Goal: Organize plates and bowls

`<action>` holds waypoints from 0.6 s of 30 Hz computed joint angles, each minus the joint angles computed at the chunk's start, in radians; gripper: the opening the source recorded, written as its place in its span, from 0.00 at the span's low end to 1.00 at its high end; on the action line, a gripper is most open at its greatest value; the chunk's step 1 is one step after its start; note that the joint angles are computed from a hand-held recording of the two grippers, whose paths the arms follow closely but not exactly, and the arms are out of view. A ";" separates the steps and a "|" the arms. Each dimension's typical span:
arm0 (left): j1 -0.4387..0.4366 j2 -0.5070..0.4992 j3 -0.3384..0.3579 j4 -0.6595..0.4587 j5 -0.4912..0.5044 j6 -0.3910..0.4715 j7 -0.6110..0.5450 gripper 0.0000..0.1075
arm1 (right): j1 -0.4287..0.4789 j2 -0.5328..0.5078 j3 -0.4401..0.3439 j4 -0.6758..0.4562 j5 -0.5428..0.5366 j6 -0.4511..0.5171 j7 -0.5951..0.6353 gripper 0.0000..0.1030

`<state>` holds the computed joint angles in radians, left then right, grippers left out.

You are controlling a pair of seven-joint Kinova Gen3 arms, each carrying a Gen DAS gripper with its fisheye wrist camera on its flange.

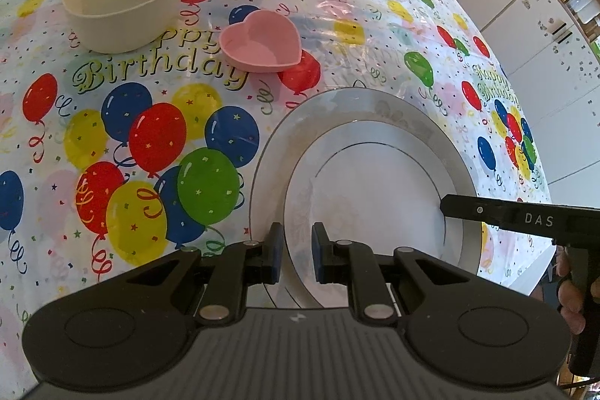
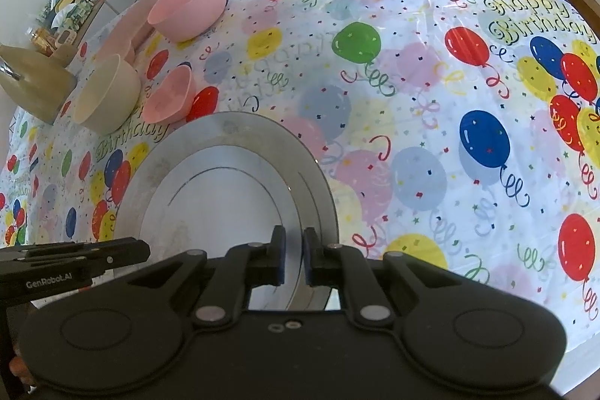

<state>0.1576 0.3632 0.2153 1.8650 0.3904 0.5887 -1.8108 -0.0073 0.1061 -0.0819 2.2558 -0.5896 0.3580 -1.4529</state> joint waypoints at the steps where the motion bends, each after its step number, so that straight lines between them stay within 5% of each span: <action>1: 0.000 -0.003 -0.001 0.001 0.000 0.000 0.001 0.14 | 0.000 0.000 0.000 0.000 0.000 0.001 0.001 0.08; 7: -0.003 -0.024 -0.002 0.020 0.003 -0.007 -0.005 0.14 | -0.013 -0.013 0.008 0.008 0.031 -0.007 -0.040 0.07; 18: -0.016 -0.118 -0.008 0.092 0.024 -0.056 -0.034 0.14 | -0.104 -0.103 0.004 0.023 0.136 -0.031 -0.124 0.19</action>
